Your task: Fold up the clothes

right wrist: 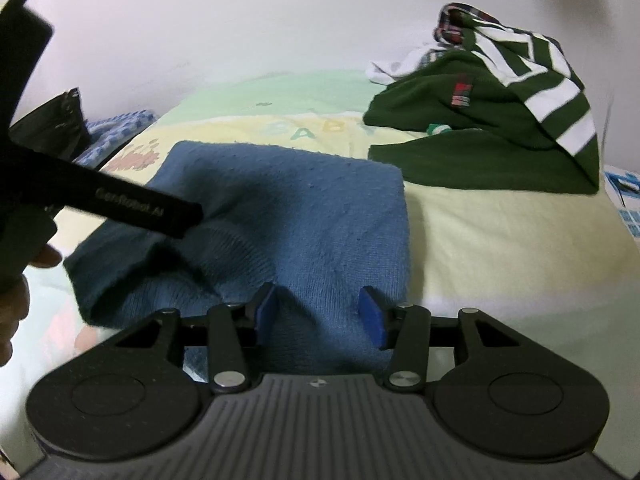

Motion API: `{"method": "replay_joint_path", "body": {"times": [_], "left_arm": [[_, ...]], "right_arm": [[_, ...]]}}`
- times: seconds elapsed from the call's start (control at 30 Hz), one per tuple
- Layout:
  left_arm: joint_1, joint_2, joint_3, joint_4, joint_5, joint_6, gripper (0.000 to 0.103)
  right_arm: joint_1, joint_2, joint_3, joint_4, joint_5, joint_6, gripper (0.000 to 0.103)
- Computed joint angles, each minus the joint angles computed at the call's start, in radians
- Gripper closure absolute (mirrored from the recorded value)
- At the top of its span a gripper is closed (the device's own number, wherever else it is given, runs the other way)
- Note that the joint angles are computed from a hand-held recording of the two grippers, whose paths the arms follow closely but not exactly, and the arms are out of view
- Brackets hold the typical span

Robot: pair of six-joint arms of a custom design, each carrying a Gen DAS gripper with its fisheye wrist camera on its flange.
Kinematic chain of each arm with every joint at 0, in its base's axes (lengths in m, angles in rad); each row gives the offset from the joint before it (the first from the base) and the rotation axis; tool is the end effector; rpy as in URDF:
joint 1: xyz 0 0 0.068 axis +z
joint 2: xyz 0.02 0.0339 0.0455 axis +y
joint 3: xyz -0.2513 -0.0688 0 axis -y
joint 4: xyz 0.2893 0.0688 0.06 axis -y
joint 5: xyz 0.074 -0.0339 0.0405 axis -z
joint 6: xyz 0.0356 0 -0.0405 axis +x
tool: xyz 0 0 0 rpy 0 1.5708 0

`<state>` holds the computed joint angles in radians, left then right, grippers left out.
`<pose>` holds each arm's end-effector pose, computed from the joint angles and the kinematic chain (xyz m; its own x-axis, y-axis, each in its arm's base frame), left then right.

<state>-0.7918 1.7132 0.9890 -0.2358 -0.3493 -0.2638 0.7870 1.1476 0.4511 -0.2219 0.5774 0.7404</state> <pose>0.2712 -0.2574 0.1275 -0.6940 0.3542 -0.6268 0.3623 0.9242 0.1211 0.1834 0.1564 0.1206 -0.6566 0.1419 -0.7408 0.1131 0.9896 0.0893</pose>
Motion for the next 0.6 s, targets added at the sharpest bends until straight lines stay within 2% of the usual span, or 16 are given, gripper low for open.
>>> {"method": "replay_joint_path", "body": {"times": [0.2, 0.4, 0.6], "left_arm": [[-0.030, 0.006, 0.014, -0.041, -0.058, -0.077, 0.001], [-0.046, -0.017, -0.011, -0.047, -0.089, -0.122, 0.001], [-0.040, -0.049, -0.038, -0.045, -0.079, -0.132, 0.001]], "right_arm": [[-0.022, -0.069, -0.054, 0.030, -0.050, -0.066, 0.054], [-0.015, -0.112, -0.085, 0.035, -0.056, -0.123, 0.054], [-0.076, -0.151, -0.046, -0.055, -0.143, -0.120, 0.053]]}}
